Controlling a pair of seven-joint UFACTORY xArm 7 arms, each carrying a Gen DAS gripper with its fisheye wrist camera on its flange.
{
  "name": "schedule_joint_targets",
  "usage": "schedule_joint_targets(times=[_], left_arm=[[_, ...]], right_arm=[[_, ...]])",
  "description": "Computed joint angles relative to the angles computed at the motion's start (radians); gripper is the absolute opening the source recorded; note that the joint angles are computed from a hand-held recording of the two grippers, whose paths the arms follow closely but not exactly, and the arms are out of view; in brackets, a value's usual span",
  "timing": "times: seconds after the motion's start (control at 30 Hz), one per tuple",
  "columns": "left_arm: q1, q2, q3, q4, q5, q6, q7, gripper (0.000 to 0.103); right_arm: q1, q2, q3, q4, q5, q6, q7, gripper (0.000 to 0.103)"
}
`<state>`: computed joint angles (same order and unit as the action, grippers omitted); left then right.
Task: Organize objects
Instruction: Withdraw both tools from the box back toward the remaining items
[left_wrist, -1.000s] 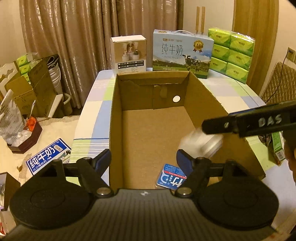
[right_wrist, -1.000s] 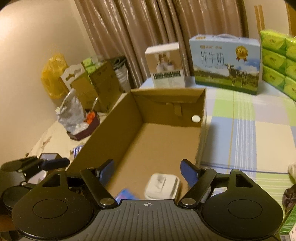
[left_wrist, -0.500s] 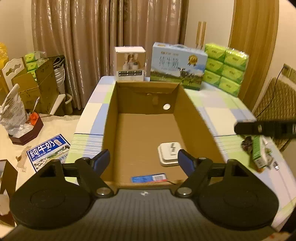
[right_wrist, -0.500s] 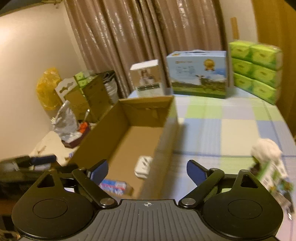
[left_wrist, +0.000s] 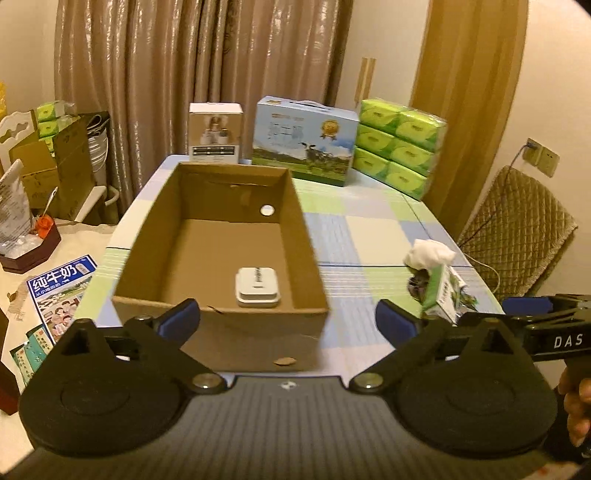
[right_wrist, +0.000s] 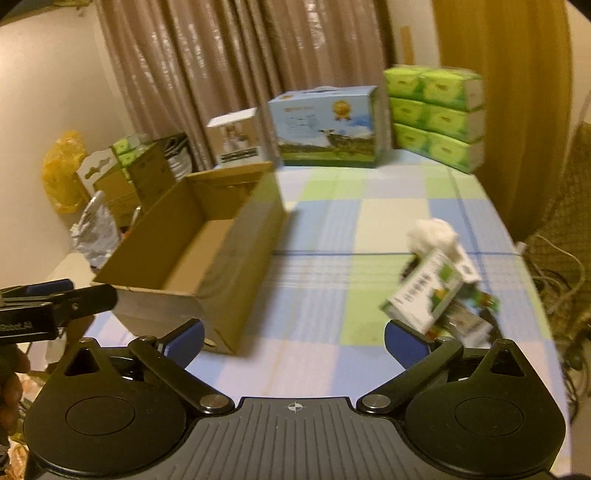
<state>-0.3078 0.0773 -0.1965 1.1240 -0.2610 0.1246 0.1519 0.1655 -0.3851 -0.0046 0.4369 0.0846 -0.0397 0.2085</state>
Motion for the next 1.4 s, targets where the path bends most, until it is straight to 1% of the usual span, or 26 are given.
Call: schedule_joint_targets(times=[0.1, 0.17, 0.3, 0.37, 0.47, 0.6, 0.83, 1.0, 1.2, 1.3, 1.37, 1.4], left_arm=[[-0.035, -0.022, 0.018, -0.032, 0.115, -0.018, -0.112, 0.102], [-0.044, -0.029, 0.013, -0.041, 0.143, -0.017, -0.136, 0.102], [-0.06, -0.035, 0.002, -0.047, 0.162, -0.009, -0.152, 0.102], [-0.066, -0.034, -0.004, -0.046, 0.158, -0.005, -0.149, 0.102], [-0.079, -0.033, -0.007, -0.047, 0.18, -0.002, -0.167, 0.102], [-0.089, -0.025, -0.016, -0.041, 0.169, 0.006, -0.157, 0.102], [-0.1, -0.014, -0.032, -0.04, 0.117, 0.003, -0.131, 0.102], [-0.113, 0.017, -0.038, -0.018, 0.12, 0.013, -0.13, 0.102], [-0.129, 0.075, -0.053, 0.029, 0.136, 0.027, -0.116, 0.102], [-0.153, 0.114, -0.042, 0.065, 0.193, 0.038, -0.13, 0.101], [-0.154, 0.141, -0.054, 0.085, 0.2, 0.032, -0.108, 0.101], [-0.166, 0.16, -0.049, 0.101, 0.22, 0.029, -0.109, 0.101]], right_arm=[[-0.031, -0.055, 0.003, -0.044, 0.002, 0.015, 0.014, 0.101], [-0.046, -0.087, 0.0, -0.069, 0.0, 0.025, 0.017, 0.101], [-0.074, -0.139, -0.01, -0.109, -0.001, 0.041, 0.022, 0.101], [-0.086, -0.158, -0.016, -0.125, -0.002, 0.048, 0.022, 0.101], [-0.107, -0.18, -0.016, -0.141, -0.003, 0.058, 0.027, 0.101], [-0.13, -0.201, -0.022, -0.163, -0.009, 0.059, 0.022, 0.101], [-0.243, -0.243, 0.025, -0.198, -0.043, 0.074, 0.039, 0.101], [-0.289, -0.261, 0.019, -0.224, -0.06, 0.069, 0.037, 0.101], [-0.297, -0.232, -0.024, -0.223, -0.057, 0.034, 0.012, 0.101], [-0.244, -0.196, -0.103, -0.207, -0.035, 0.014, -0.024, 0.101], [-0.239, -0.165, -0.12, -0.191, -0.029, 0.003, -0.048, 0.101], [-0.232, -0.147, -0.133, -0.182, -0.029, -0.004, -0.066, 0.101]])
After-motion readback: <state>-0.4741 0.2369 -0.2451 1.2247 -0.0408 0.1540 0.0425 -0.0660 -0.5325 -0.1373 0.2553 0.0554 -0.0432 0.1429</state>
